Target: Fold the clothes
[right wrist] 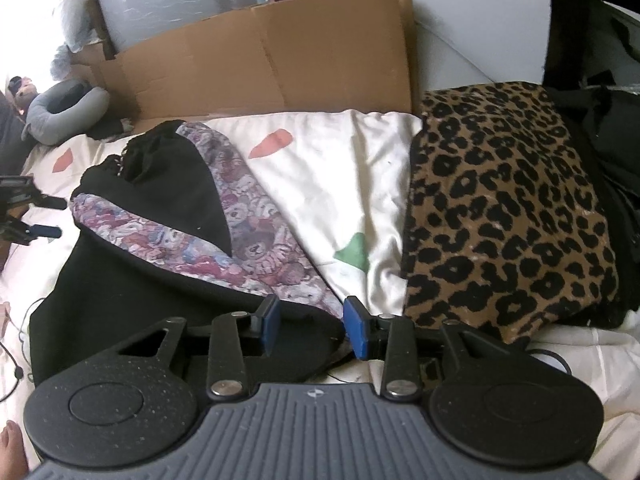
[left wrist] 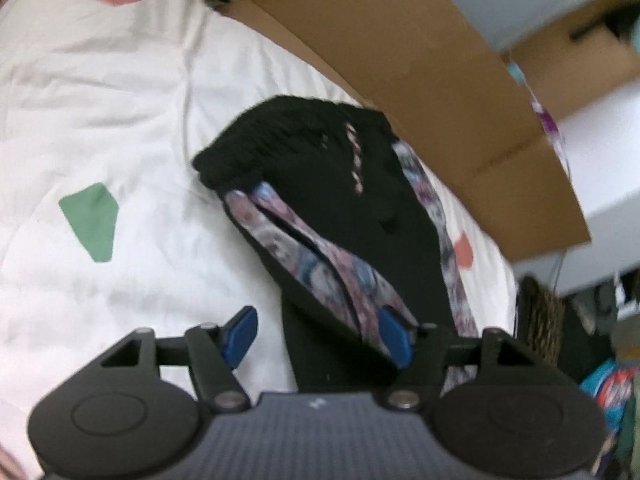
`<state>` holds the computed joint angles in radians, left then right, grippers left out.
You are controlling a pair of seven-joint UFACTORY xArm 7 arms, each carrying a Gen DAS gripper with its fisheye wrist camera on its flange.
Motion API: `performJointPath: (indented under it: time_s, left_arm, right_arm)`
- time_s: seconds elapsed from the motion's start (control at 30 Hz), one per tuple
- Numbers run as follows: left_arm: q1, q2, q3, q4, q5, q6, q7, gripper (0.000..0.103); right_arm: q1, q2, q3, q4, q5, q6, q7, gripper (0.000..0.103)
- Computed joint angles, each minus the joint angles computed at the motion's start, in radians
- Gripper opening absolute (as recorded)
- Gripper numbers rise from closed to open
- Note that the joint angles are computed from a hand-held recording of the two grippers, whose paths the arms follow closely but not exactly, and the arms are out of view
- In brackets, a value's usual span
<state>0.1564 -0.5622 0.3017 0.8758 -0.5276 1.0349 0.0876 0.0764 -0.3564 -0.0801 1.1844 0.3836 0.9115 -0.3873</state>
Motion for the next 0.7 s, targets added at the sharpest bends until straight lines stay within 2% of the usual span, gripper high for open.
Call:
performJointPath:
  time_s: [0.13,0.37,0.5,0.57,0.63,0.7]
  left_arm:
    - [0.012,-0.021,0.018,-0.079,-0.078,-0.098,-0.036,0.069]
    - [-0.005,0.0,0.065,-0.129,-0.183,-0.196,-0.029,0.068]
    - [-0.023,0.035,0.092,-0.134,-0.287,-0.23,-0.004,0.064]
    - [-0.025,0.045,0.097,-0.136,-0.329,-0.239,0.009,0.055]
    - [-0.026,0.056,0.101,-0.133,-0.366,-0.235,0.016,0.031]
    - [-0.017,0.055,0.081,-0.128,-0.368,-0.248,0.021,0.021]
  right_arm:
    - [0.008,0.003,0.005,0.005,0.008,0.008,-0.001,0.042]
    - [0.03,0.007,0.019,0.002,0.022,0.008,-0.018,0.043]
    - [0.047,0.012,0.03,0.002,0.02,0.024,-0.042,0.05]
    - [0.052,0.015,0.035,0.003,0.014,0.022,-0.057,0.052]
    - [0.054,0.024,0.04,0.011,0.008,0.02,-0.06,0.053]
    - [0.055,0.039,0.044,0.022,0.003,0.019,-0.062,0.053]
